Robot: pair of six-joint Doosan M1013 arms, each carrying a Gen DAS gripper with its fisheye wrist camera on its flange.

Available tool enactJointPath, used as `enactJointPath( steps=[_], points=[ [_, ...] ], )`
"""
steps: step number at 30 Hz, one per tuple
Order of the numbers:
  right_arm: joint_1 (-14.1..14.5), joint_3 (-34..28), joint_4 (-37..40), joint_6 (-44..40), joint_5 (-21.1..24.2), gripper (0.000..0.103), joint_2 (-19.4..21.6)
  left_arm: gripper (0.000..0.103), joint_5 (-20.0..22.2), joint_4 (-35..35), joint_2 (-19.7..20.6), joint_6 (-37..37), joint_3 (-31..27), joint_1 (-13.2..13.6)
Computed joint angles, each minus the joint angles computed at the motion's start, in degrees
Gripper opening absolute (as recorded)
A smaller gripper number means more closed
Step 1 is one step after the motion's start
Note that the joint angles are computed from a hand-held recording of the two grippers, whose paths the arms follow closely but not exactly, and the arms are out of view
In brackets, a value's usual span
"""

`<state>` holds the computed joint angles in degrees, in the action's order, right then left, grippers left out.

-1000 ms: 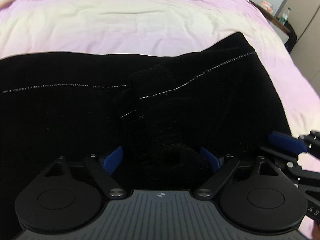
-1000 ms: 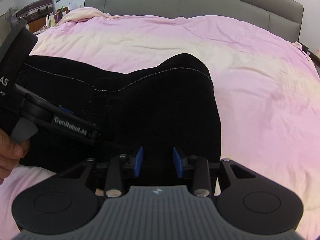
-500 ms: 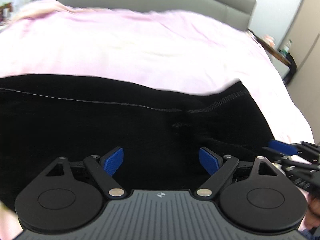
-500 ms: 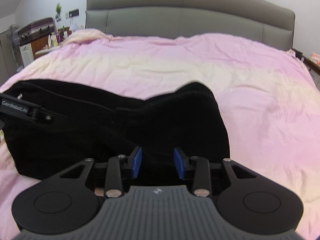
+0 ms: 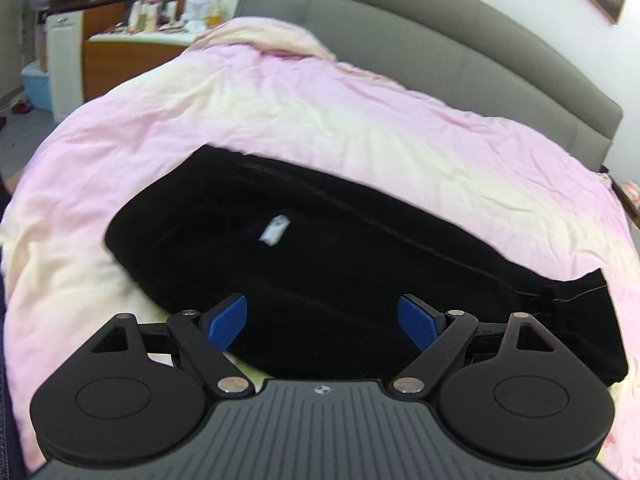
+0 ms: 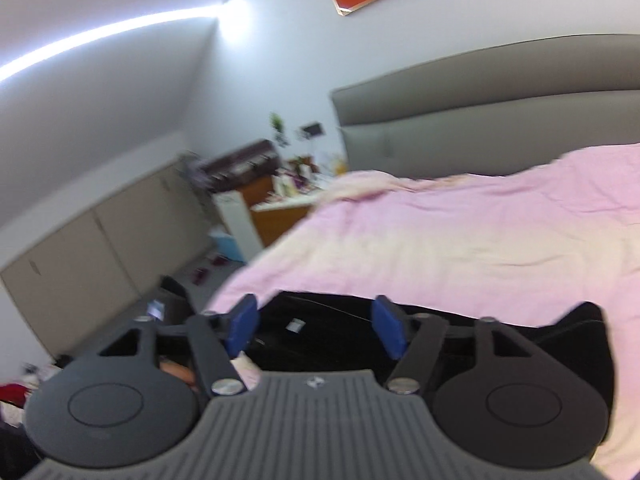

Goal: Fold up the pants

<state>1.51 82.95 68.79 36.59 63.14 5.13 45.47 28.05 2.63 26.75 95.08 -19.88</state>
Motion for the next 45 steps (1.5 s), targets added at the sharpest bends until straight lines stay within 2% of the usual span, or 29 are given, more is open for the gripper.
enactJointPath(
  steps=[2, 4, 6, 8, 9, 11, 15, 18, 21, 23, 26, 30, 33, 36, 37, 39, 42, 44, 45],
  points=[
    [1.84, 0.61, -3.56, 0.63, -3.62, 0.068, -0.68, 0.100, 0.56, -1.75, -0.09, -0.42, 0.99, 0.58],
    [5.22, 1.53, -12.34, 4.57, -10.33, 0.068, -0.76, 0.100, -1.19, -5.21, -0.27, 0.38, 2.39, 1.92],
    [8.55, 2.27, -20.90, 8.70, -14.53, 0.067, 0.57, 0.100, -3.29, -8.92, -0.42, 1.11, 3.66, 3.41],
    [11.58, 2.65, -28.80, 14.75, -17.24, 0.058, 2.86, 0.100, -4.13, -11.28, -0.26, 0.67, 4.46, 4.73],
    [12.71, 2.48, -31.05, 17.18, -17.12, 0.056, 4.14, 0.100, -4.97, -11.77, -0.15, -0.01, 4.87, 5.32],
    [14.42, 2.61, -32.94, 19.40, -16.66, 0.046, 6.72, 0.100, -6.80, -12.27, 0.07, -1.57, 5.67, 6.49],
    [18.39, 2.66, -34.34, 19.62, -18.43, 0.045, 9.43, 0.100, -10.84, -10.22, 0.30, -7.80, 6.90, 8.07],
    [20.84, 1.15, -31.80, 17.17, -19.96, 0.045, 11.53, 0.100, -13.34, -9.45, 0.70, -12.35, 7.33, 9.26],
    [22.91, -1.07, -30.95, 16.15, -20.07, 0.042, 13.94, 0.099, -13.76, -7.83, 1.59, -15.90, 7.18, 10.39],
    [24.27, -2.58, -32.45, 17.01, -20.05, 0.036, 15.44, 0.093, -13.53, -6.77, 2.00, -18.12, 7.13, 11.13],
    [25.86, -3.86, -34.40, 18.25, -20.51, 0.036, 17.18, 0.093, -16.11, -8.53, 2.04, -17.72, 7.72, 12.57],
    [27.60, -4.53, -38.85, 20.72, -21.97, 0.037, 19.37, 0.091, -17.85, -4.67, 1.73, -20.95, 8.94, 12.69],
    [28.04, -3.71, -39.09, 19.02, -24.18, 0.037, 19.32, 0.090, -18.49, -1.23, 1.39, -24.18, 9.73, 12.10],
    [28.39, -4.78, -41.16, 20.59, -23.13, 0.037, 19.61, 0.088, -18.47, 3.34, 1.43, -27.85, 9.93, 11.63],
    [28.49, -5.27, -41.85, 21.20, -22.58, 0.037, 19.76, 0.083, -19.10, 6.04, 1.21, -31.19, 10.47, 11.42],
    [28.82, -5.97, -43.08, 22.17, -21.75, 0.036, 19.91, 0.080, -20.84, 9.04, 1.13, -36.80, 11.25, 11.52],
    [28.85, -5.67, -43.11, 22.06, -21.98, 0.036, 19.54, 0.072, -22.59, 3.19, 1.00, -31.14, 11.05, 12.68],
    [28.50, -4.66, -41.78, 21.01, -23.04, 0.036, 18.84, 0.057, -22.16, 5.25, 0.61, -31.75, 11.02, 12.45],
    [28.36, -3.91, -41.03, 20.86, -23.67, 0.037, 18.35, 0.055, -21.37, 8.13, 0.45, -33.20, 10.87, 11.85]
  ],
)
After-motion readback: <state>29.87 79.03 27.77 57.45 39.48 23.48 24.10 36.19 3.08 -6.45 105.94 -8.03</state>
